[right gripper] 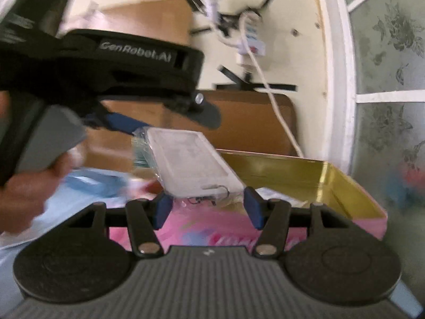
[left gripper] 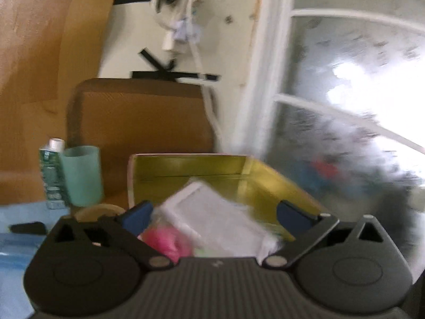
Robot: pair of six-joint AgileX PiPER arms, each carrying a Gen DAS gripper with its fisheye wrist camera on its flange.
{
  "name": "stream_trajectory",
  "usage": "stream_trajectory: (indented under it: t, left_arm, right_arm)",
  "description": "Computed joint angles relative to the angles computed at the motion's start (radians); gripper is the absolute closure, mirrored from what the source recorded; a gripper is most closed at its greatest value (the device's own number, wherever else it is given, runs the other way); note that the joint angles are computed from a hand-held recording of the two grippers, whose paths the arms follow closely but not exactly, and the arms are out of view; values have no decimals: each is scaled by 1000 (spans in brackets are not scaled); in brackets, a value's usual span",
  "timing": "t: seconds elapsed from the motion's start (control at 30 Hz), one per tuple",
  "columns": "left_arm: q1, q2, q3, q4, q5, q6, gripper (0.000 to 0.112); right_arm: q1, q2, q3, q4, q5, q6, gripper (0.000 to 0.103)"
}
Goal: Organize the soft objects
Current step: 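Lower the white phone case into the pink tin and release, then grasp the bag of cotton swabs with the left tool, then carry the cotton swab bag toward the pink tin with the left tool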
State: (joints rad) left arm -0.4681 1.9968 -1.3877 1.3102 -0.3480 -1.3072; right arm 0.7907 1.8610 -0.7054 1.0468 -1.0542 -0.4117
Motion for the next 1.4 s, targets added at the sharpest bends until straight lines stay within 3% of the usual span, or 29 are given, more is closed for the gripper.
stream_trajectory:
  t: [0.03,0.1,0.2,0.27,0.5,0.6,0.7,0.9,1.0,1.07,1.13,1.17,1.23,1.27,1.33,1.4]
  left_arm:
    - [-6,13,-14,22,26,-36,10]
    - [9,16,6,8,8,-59,10]
    - [43,-29,123,-170,-43,137,10]
    - [79,-68,204,-233,-89,218,10]
    - [343,-219,488,-217,-324,273,10]
    - [480,-270,596,-232,-366,332,10]
    - [621,-281,633,-145,-372,266,10]
    - [808,-227,611,96,-446,38,10]
    - [872,-183,583,220,-549,-76,10]
    - [898,-139,554,287,-634,-140,13]
    - [899,-109,536,328,-672,-188,19]
    - [891,-93,519,353,-684,-221,25]
    - [860,-72,506,372,-687,-247,41]
    - [839,-58,492,385,-684,-260,49]
    - [802,-61,500,360,-660,-242,52]
    - [761,-65,496,356,-642,-253,57]
  right_arm:
    - [-36,25,-54,29,32,-49,40]
    - [-93,88,-144,67,59,-105,35]
    - [-144,99,-164,56,119,-70,33]
    - [-140,88,-129,35,94,-26,30]
    - [-25,34,-2,-5,5,143,30]
    - [59,22,12,-10,-3,155,30]
    - [87,-5,3,-95,71,168,27]
    - [64,-29,-124,-501,447,247,15]
    - [94,38,-291,-375,615,-18,13]
    - [104,100,-389,-238,673,-218,13]
    - [98,146,-464,-94,733,-378,14]
    - [91,159,-483,-55,753,-398,14]
    - [65,156,-492,-80,799,-318,30]
    - [66,150,-469,-152,774,-235,40]
    - [75,132,-430,-216,747,-157,47]
    - [113,120,-388,-159,680,-186,56]
